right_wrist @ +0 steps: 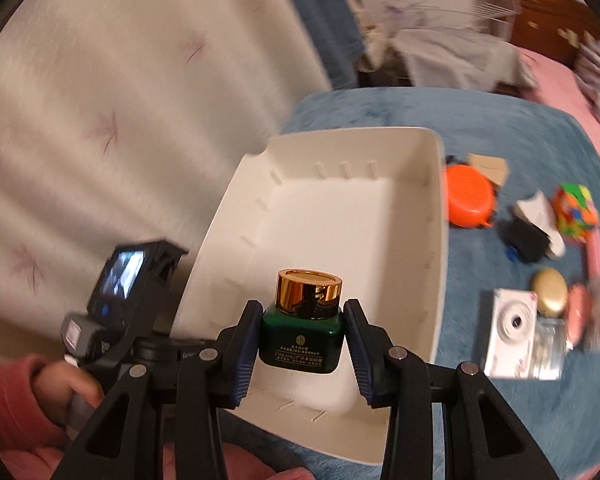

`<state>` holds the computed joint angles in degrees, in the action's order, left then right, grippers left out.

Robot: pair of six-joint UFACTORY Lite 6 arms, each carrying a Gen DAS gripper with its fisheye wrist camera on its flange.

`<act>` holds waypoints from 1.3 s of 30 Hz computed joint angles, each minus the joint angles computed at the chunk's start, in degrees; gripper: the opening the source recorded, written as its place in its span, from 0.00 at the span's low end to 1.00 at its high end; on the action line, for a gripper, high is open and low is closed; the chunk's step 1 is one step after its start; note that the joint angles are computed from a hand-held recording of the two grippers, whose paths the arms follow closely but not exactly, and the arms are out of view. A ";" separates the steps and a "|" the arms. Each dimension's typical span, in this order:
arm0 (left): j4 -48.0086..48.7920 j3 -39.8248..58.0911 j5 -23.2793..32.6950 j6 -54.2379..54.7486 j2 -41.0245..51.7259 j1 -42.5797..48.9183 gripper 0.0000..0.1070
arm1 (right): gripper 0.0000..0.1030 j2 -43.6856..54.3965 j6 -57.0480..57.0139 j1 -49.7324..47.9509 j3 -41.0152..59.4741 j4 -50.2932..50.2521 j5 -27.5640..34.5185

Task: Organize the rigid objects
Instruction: 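Lower the green jar into the white tray and open the right gripper, then move the right gripper to the white toy photo device and grasp it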

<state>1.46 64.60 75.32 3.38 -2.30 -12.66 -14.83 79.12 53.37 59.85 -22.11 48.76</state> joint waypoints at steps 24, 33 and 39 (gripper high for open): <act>1.40 -11.79 -15.64 -2.70 2.60 -0.27 0.09 | 0.67 -7.14 12.83 4.63 -6.26 -14.09 4.98; 1.75 -11.62 -15.91 -3.53 3.23 -0.55 0.10 | 0.75 -22.25 26.27 5.68 -18.30 -18.65 17.61; 2.28 -11.87 -16.64 -4.76 3.53 -1.23 0.11 | 0.75 -31.42 19.91 -3.30 -26.21 -12.18 18.03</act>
